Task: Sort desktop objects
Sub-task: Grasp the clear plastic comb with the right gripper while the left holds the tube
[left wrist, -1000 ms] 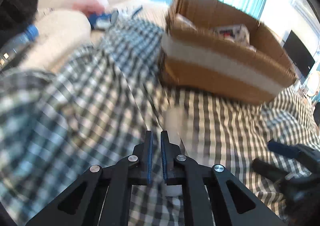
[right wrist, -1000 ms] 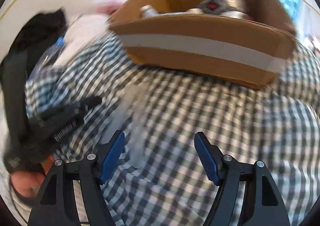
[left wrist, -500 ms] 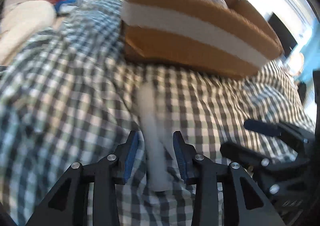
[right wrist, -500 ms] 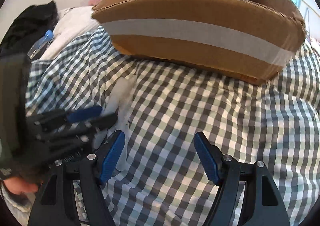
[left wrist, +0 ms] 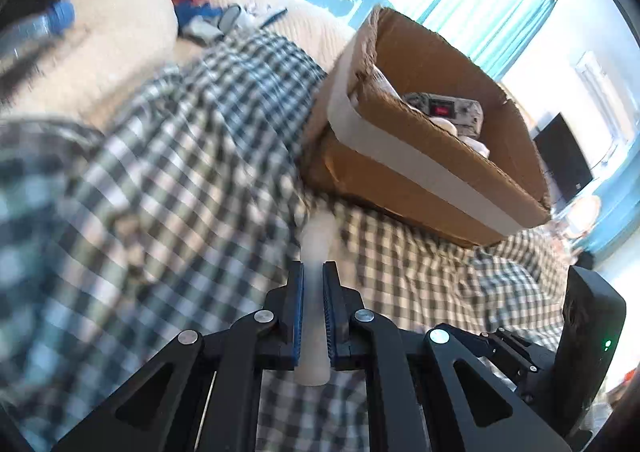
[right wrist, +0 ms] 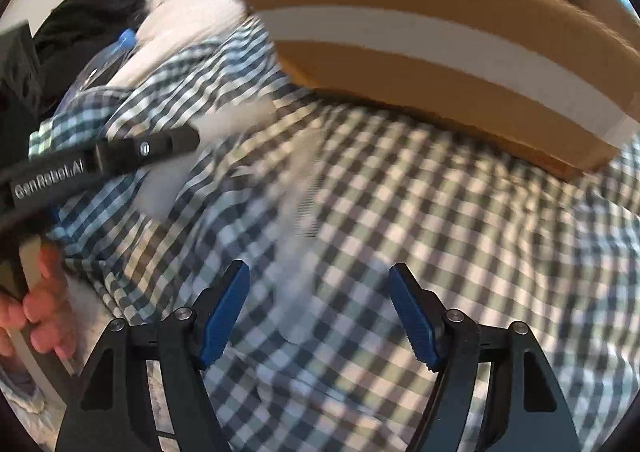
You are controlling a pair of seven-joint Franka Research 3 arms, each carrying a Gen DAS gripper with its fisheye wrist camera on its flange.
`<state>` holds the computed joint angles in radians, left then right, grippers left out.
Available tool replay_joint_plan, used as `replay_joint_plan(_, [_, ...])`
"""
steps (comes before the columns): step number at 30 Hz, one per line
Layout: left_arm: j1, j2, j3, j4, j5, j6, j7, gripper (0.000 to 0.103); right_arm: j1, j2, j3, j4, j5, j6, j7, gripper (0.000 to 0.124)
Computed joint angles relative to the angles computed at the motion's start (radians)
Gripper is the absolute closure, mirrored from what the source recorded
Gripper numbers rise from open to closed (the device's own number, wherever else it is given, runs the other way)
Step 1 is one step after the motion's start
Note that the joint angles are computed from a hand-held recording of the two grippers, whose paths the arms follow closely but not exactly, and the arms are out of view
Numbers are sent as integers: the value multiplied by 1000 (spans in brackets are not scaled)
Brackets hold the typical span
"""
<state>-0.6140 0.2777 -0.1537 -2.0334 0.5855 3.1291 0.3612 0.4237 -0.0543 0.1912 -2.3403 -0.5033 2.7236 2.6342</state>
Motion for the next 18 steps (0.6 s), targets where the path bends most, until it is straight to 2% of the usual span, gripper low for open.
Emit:
replay_joint_plan(1, [4,1,1,1,3,3,-8,94,-3,9,-1,6,-10,2,12,52])
replay_joint_plan(2, [31,7,-33,-2,-65,6,54,94,-4,19,-3,13,-21,1,22,54])
replay_joint_plan(3, [71,16,-77,3,-69,-10,63,94,-5,30,-6,23,-44,-3,39,58])
replay_joint_plan(5, [94,35,-108,25,-111,-69,112,94,-2,46,-16,36,-61,-4,43,60])
replay_joint_plan(7, [149,57,-176,37,-187,-109,200,94,3,55,-26,45,-92,0,66,61])
replay_joint_plan(10, [142,79,-178,58,-235,-152,244,94,11,72,-38,62,-121,4,77,61])
replay_joint_plan(13, [146,83,-182,52,-278,-140,265,94,26,94,-46,86,-159,-11,90,61])
replay_joint_plan(16, [133,82,-168,49,-291,-136,270,94,52,115,-52,116,-213,-66,104,62])
replay_joint_plan(17, [129,81,-165,50,-291,-137,273,94,62,122,-52,126,-234,-93,111,64])
replay_joint_plan(18, [121,81,-159,53,-289,-142,271,94,74,128,-52,138,-263,-129,124,73])
